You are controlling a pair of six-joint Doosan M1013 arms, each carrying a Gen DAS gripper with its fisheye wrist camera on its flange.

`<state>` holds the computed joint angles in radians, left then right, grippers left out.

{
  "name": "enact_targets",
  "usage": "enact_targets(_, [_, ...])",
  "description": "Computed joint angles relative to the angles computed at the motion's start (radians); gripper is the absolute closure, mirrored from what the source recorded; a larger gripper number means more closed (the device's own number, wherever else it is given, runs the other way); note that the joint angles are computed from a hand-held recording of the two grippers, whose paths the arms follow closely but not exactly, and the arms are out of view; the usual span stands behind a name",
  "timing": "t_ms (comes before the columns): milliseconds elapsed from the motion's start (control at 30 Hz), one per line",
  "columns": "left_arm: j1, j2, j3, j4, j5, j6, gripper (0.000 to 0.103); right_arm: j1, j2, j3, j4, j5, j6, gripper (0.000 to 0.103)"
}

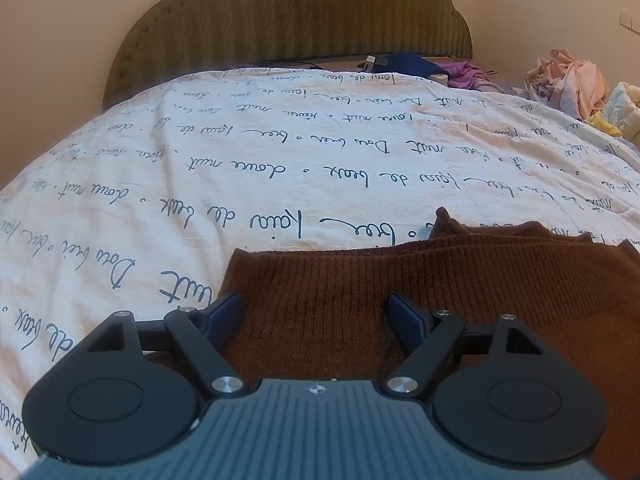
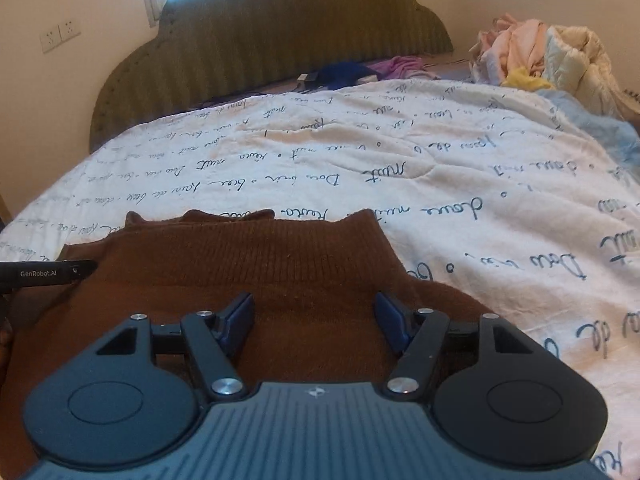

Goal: Fold small clothes

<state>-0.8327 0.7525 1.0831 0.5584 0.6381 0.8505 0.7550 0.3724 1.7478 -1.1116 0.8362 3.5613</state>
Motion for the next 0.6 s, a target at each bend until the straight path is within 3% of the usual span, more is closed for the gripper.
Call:
enact_targets(133, [-0.001, 0.0, -0.001, 0.006, 0.007, -0.006, 0.021, 0.02, 0.026, 0.0, -0.023, 0.039, -0.058, 0.024])
enact_targets(233, [-0.005, -0.035, 0.038, 0.034, -0.005, -0.06, 0.021, -0.005, -0.007, 0.05, -0.066, -0.032, 0.109, 0.024])
enact_targets(367, [-0.006, -0.146, 0.199, -0.015, -0.184, -0.065, 0.019, 0.007, -0.006, 0.05, -0.073, -0.019, 0.105, 0.024])
enact_targets(433, [-0.008, -0.177, 0.246, -0.062, -0.227, -0.028, 0.014, 0.006, -0.007, 0.052, -0.076, -0.022, 0.112, 0.024])
enact_targets(500, [-0.008, -0.172, 0.243, -0.16, -0.188, 0.068, 0.014, 0.0, -0.007, 0.055, -0.084, -0.033, 0.127, 0.024])
enact_targets(567, [-0.019, -0.149, 0.234, -0.066, -0.131, 0.021, 0.012, -0.001, -0.006, 0.053, -0.078, -0.03, 0.117, 0.024])
enact_targets(600, [-0.021, -0.152, 0.248, -0.011, -0.154, -0.011, 0.012, -0.003, -0.004, 0.047, -0.063, -0.021, 0.098, 0.024])
